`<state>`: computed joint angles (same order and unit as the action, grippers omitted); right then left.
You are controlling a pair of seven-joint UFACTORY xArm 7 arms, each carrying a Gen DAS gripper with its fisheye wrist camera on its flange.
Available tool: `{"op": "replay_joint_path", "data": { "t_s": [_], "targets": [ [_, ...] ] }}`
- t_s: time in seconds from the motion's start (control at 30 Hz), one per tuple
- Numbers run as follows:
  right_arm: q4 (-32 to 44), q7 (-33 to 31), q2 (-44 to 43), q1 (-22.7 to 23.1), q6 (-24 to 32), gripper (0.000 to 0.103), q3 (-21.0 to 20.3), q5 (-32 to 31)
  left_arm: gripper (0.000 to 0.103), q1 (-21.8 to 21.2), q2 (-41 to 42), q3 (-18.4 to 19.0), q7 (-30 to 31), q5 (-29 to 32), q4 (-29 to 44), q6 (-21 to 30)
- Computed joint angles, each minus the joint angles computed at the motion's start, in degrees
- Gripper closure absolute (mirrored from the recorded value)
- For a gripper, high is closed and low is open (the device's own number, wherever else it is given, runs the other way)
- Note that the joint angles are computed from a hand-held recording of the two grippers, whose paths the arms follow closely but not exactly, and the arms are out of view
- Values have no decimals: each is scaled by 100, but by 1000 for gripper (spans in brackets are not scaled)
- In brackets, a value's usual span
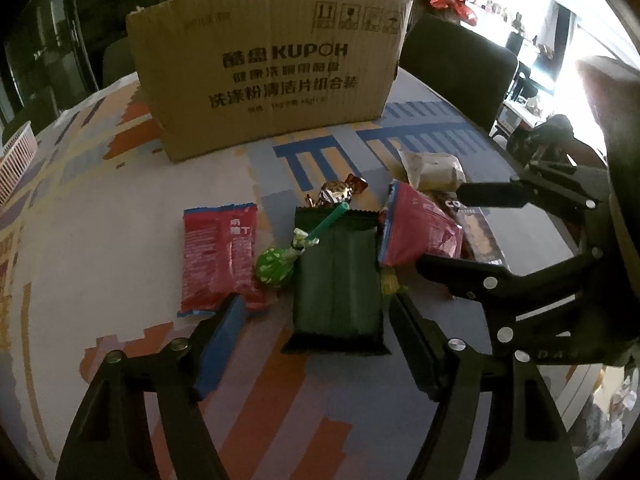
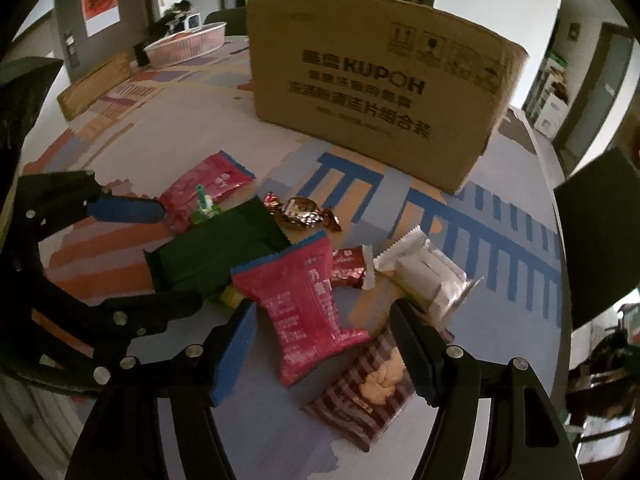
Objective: Organize snacks
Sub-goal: 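Grasp the dark green packet with the left tool while the right tool grasps the red packet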
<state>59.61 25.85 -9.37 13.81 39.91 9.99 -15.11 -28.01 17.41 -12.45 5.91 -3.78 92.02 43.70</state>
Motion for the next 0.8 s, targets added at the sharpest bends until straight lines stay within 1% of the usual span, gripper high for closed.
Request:
{"op": "replay_joint_path", "data": {
  "t_s": [0.1,0.2,0.27,0.33,0.4,0.47,0.5,0.57,0.63,0.73,0.8],
  "targets": [
    [-45,84,-21,-28,8,37,-14,-12,35,-31,117,-4,-48,4,133,49],
    [-74,95,-20,-37,-37,43,-43,86,40,-46,223,-1,-114,-35,260,81],
    [-89,112,-19,-42,-86,47,-53,145,42,-34,296,-6,-162,-109,352,127],
    [-98,157,-7,-50,-132,50,-63,208,47,-11,376,-15,-186,-195,459,194],
    [-109,123,8,-34,-188,54,-83,343,50,14,417,-37,-177,-294,514,258],
    [-113,120,26,-22,-224,61,-78,406,56,57,467,-71,-146,-447,579,347],
    [-120,133,29,-20,-245,64,-73,417,60,79,477,-86,-131,-526,590,365],
    [-128,178,34,-17,-281,69,-61,417,62,63,478,-62,-162,-527,598,356],
    [-137,211,23,-6,-323,69,-55,444,69,48,459,-44,-174,-504,573,320],
    [-165,373,-25,-17,-359,70,-23,368,81,80,379,-65,-118,-568,468,214],
    [-193,473,-72,-17,-396,70,-6,349,85,113,335,-89,-63,-642,430,179]
  ]
}}
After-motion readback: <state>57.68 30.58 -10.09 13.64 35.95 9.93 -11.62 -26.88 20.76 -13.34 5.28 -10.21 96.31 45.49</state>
